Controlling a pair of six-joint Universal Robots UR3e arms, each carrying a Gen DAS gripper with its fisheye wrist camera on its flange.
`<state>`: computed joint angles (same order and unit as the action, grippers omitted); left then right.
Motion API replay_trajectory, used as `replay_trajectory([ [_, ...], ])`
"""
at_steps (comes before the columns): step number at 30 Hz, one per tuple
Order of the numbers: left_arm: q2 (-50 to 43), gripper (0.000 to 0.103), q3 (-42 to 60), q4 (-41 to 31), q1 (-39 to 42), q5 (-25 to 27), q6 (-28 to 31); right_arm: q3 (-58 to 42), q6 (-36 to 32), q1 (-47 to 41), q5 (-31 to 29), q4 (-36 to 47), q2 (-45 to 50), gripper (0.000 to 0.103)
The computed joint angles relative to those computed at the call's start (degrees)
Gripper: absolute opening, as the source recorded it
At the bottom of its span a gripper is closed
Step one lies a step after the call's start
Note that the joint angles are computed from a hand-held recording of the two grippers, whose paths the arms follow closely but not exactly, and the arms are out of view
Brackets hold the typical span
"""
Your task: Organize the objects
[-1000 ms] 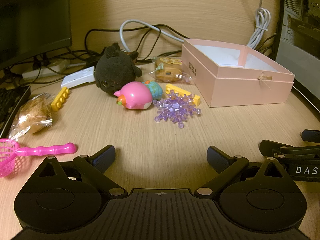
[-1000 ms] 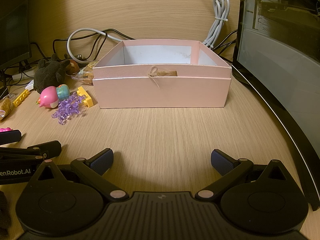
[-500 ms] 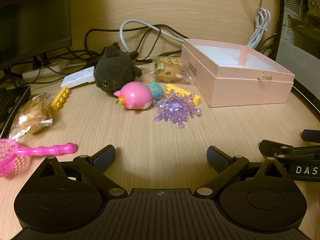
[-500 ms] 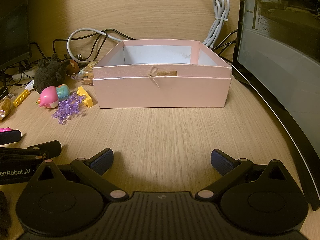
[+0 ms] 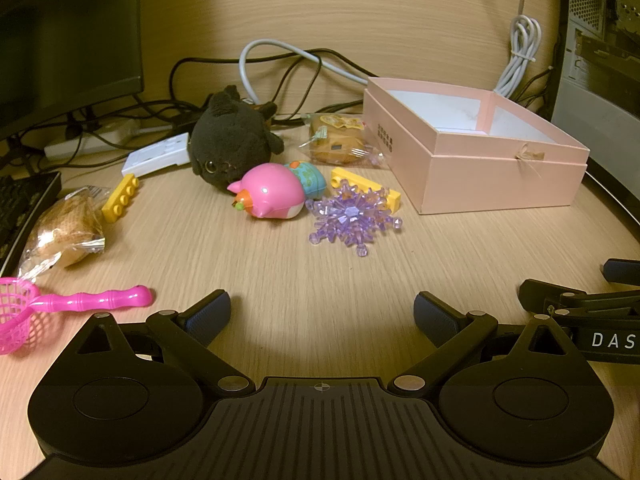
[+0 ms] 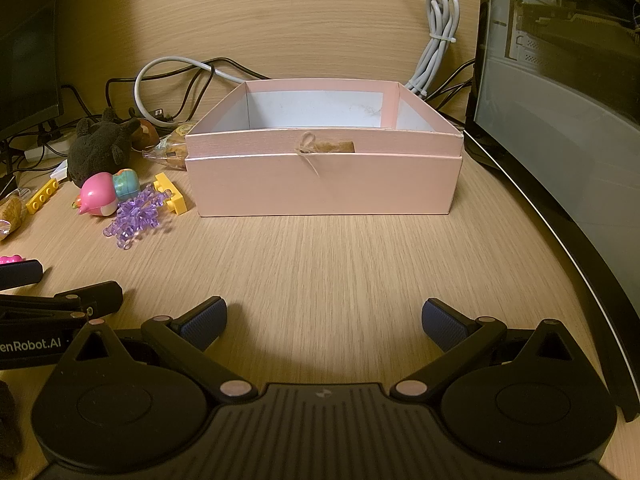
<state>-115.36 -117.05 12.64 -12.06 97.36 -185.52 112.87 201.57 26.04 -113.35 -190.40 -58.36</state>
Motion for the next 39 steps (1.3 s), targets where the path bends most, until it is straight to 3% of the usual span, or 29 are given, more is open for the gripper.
replay_trajectory([
  [24, -0.3, 0.101, 0.6, -0.4, -0.5, 1.0, -0.9, 1.4, -0.7, -0.8, 1.5, 1.0, -2.0, 0.103],
  [29, 3.5, 0.096, -4.4, 2.0, 3.4, -4.8, -2.8, 0.7, -2.5, -2.9, 5.7, 7.9, -5.2, 0.103],
  [32, 10.5, 0.091, -6.0, -3.3, 8.1, -7.4, -2.8, 0.2, -1.1, -2.0, 4.5, 9.3, -5.3, 0.103],
  [35, 16.7, 0.091, -4.1, -9.3, 13.3, -2.8, -3.4, -1.2, 0.4, -1.6, 3.9, 12.2, -5.5, 0.103],
  [39, 16.7, 0.090, 6.6, -26.3, 23.1, -3.3, -1.6, -1.7, 0.2, -1.7, 4.2, 13.4, -5.7, 0.103],
])
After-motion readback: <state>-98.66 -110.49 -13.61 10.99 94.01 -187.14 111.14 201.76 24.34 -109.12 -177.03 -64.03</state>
